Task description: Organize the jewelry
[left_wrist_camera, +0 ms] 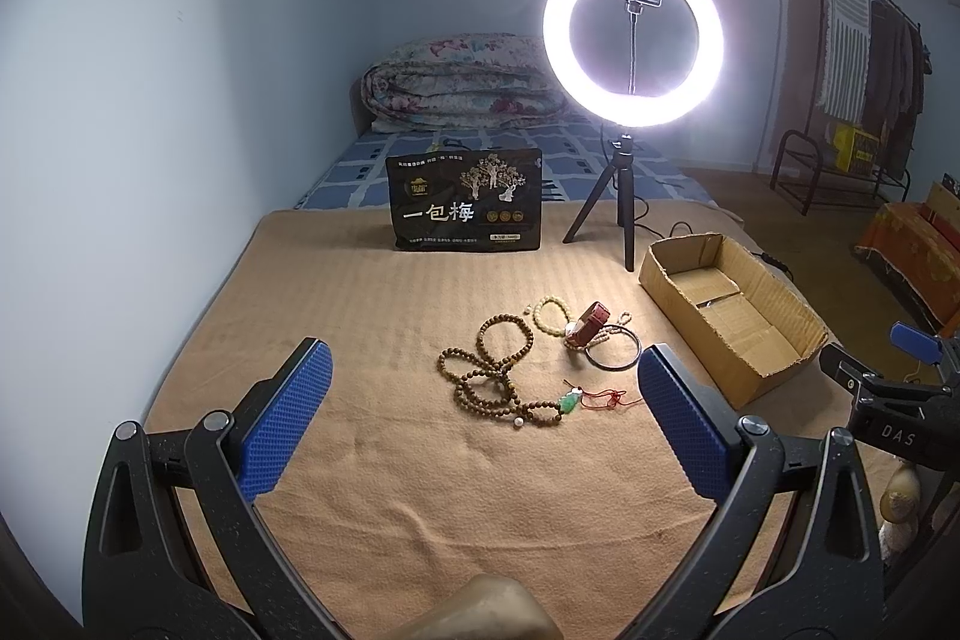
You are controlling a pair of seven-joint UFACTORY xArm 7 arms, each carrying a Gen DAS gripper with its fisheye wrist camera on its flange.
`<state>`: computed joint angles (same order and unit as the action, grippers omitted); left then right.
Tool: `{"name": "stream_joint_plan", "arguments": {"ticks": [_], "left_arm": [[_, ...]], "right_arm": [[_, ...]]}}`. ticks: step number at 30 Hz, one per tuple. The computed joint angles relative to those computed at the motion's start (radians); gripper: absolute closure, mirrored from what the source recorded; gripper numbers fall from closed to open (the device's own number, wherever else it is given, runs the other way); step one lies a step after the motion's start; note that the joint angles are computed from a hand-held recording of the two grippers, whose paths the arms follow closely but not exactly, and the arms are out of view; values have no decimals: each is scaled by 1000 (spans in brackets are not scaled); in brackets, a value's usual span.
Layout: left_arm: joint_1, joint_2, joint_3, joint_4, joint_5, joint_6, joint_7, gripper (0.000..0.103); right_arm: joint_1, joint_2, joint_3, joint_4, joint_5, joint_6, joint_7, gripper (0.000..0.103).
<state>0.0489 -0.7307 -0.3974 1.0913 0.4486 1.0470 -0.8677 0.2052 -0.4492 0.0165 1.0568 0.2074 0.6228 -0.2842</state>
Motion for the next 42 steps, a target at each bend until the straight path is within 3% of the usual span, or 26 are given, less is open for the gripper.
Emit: {"name": "stream_joint_plan", "arguments": {"ticks": [21, 28, 42], "left_arm": [[0, 4, 13, -58, 4, -19, -26, 0], [17, 27, 41, -54, 19, 10, -25, 0], [-2, 132, 181, -38, -50, -18, 79, 3]], "right_arm": [[-1, 28, 19, 6, -23, -34, 10, 1], [36, 71, -7, 36, 36, -21, -47, 2], [37, 214, 3, 182, 157, 135, -140, 16]]}}
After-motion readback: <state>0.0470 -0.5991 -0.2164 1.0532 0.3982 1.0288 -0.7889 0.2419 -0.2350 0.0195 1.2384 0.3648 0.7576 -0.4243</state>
